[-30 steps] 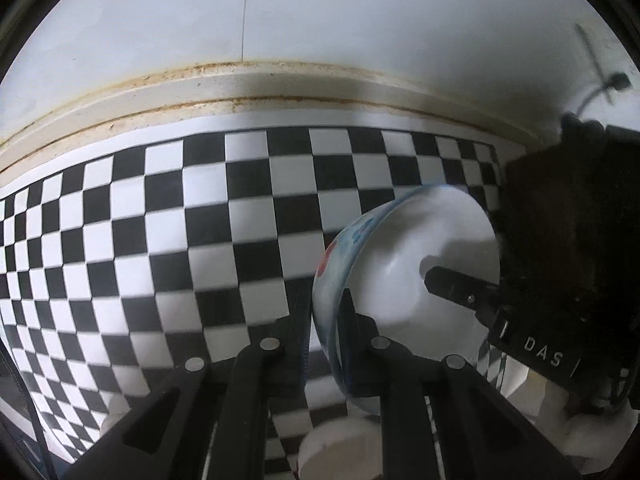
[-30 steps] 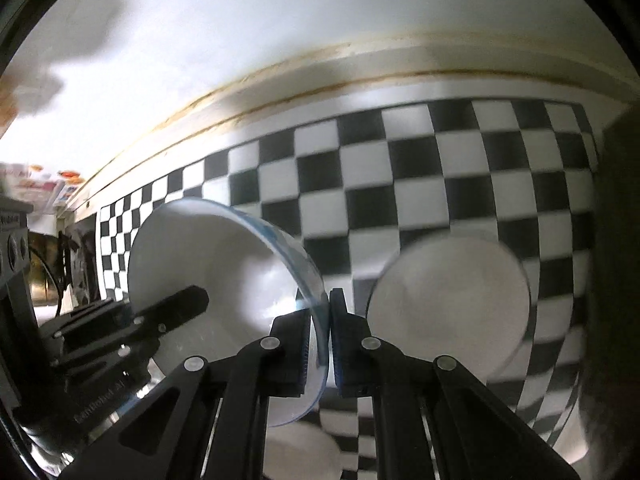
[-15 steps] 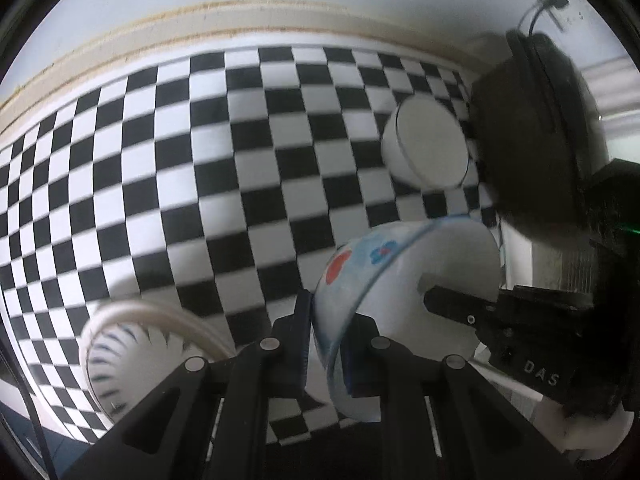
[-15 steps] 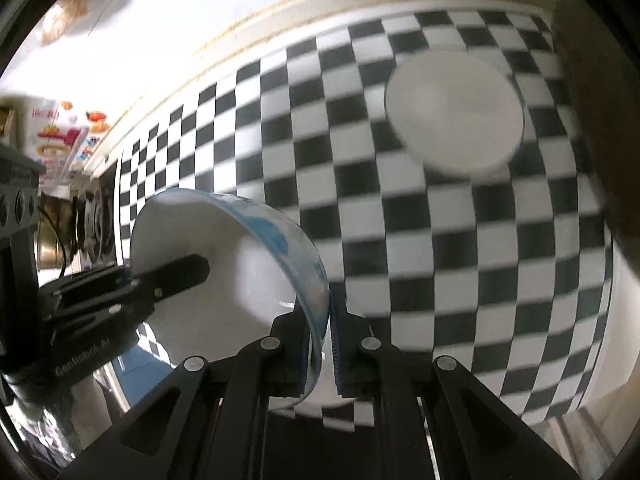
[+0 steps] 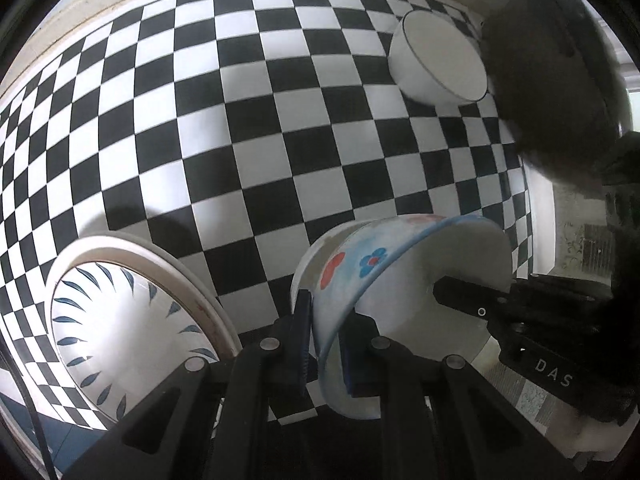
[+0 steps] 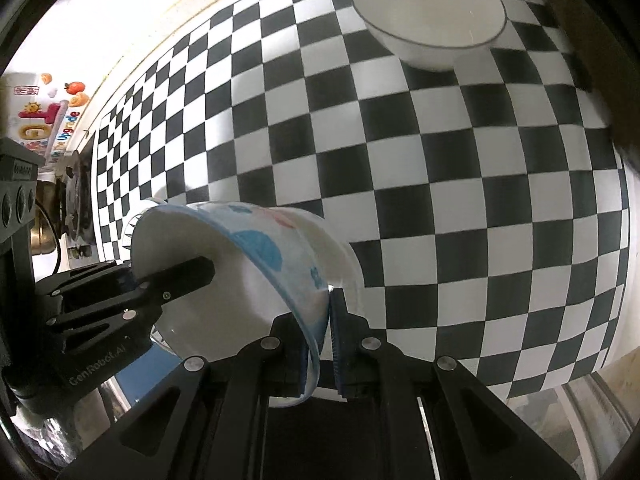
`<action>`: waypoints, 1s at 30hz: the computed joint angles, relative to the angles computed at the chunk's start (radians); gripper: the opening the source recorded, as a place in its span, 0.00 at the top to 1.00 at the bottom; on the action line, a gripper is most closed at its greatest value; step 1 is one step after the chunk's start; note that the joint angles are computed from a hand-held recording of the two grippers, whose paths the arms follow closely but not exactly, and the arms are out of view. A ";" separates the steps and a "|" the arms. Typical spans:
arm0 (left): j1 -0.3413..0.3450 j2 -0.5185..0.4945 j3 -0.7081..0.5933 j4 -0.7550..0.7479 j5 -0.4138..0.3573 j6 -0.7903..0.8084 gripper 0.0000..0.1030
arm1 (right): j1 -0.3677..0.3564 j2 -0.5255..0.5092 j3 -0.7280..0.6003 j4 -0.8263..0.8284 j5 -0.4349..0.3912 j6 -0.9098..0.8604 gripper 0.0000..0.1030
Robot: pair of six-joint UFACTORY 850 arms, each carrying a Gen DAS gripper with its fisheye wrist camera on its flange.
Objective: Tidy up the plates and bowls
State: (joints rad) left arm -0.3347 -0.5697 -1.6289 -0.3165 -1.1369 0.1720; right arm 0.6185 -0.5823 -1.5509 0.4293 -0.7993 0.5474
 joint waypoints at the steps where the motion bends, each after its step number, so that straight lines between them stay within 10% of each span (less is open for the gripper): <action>1: -0.002 0.000 0.002 0.005 0.001 -0.003 0.90 | 0.000 -0.004 -0.002 0.000 -0.002 0.000 0.90; 30: -0.028 0.022 0.049 0.085 -0.006 -0.088 0.89 | 0.005 -0.033 -0.017 -0.001 -0.043 -0.002 0.84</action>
